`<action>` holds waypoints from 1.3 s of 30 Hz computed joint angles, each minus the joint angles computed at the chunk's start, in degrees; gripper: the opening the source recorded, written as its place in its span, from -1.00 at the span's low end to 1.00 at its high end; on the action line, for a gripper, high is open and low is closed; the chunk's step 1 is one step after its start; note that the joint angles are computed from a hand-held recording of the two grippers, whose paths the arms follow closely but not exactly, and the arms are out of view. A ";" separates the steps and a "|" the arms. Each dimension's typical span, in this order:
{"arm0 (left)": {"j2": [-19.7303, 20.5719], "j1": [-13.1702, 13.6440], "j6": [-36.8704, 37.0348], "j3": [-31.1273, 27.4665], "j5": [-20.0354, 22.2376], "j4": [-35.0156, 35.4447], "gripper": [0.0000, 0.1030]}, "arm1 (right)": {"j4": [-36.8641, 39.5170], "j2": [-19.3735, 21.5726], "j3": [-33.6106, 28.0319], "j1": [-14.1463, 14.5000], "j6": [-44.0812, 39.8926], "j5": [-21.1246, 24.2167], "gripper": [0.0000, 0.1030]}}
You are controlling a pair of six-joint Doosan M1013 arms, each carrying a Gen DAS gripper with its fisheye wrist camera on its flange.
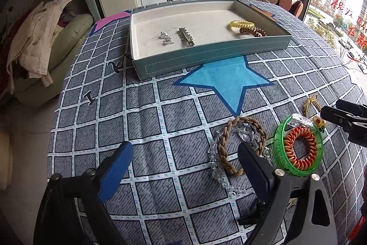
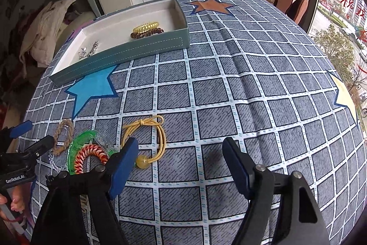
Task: Organize jewelry
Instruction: 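Move the right tool toward the yellow cord bracelet, then grasp the yellow cord bracelet with the right tool while the left tool grasps the brown rope bracelet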
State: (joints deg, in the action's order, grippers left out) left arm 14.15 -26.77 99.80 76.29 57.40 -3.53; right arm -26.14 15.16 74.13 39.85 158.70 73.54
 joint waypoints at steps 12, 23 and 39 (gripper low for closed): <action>1.60 -0.77 3.42 -1.70 1.23 -0.59 0.69 | 0.88 2.82 -3.24 -0.55 -8.08 1.84 0.34; 2.90 -0.27 10.77 -3.90 4.44 -8.08 -0.45 | 1.61 4.25 -5.40 -0.11 -13.59 2.23 -0.40; 0.91 2.98 9.69 -3.78 2.13 -15.87 -0.48 | -0.92 0.27 -2.25 0.30 -5.08 -3.67 -0.93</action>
